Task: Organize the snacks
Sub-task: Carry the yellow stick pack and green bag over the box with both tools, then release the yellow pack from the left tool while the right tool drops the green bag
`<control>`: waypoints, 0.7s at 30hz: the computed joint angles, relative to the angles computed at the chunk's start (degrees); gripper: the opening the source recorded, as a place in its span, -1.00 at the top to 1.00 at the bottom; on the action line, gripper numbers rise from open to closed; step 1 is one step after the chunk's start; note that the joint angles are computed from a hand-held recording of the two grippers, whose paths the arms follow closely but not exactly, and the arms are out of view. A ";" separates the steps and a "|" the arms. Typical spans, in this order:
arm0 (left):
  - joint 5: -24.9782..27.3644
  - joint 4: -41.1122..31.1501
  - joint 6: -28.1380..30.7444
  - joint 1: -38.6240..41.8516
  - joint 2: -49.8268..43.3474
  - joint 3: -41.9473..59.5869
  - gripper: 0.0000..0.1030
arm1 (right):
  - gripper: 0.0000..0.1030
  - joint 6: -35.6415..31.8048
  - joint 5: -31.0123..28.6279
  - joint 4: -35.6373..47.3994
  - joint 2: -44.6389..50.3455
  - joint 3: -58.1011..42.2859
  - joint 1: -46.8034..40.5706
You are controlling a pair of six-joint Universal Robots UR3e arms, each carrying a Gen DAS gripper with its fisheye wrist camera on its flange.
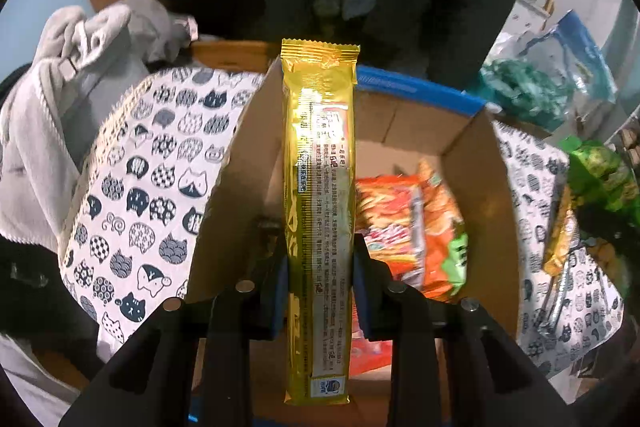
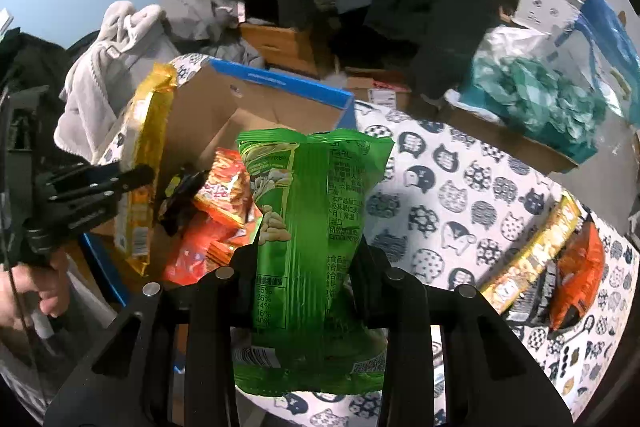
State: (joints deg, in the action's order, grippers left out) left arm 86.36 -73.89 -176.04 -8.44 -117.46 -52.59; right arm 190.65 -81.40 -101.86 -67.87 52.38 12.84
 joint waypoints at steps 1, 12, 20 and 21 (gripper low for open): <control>0.48 -0.55 -0.24 0.02 -0.69 0.36 0.45 | 0.34 0.10 -0.11 0.53 1.10 -1.46 0.40; 2.03 -4.19 -0.75 0.72 -4.37 1.69 0.16 | 0.34 0.11 -0.71 3.45 6.96 -9.16 3.03; 0.66 -2.02 -0.88 1.80 0.66 -1.71 -0.34 | 0.34 -0.21 -1.51 8.11 13.63 -20.28 5.08; 0.59 -1.18 -0.90 1.95 1.87 -2.88 -0.39 | 0.34 -0.30 -1.61 9.36 15.42 -23.37 5.41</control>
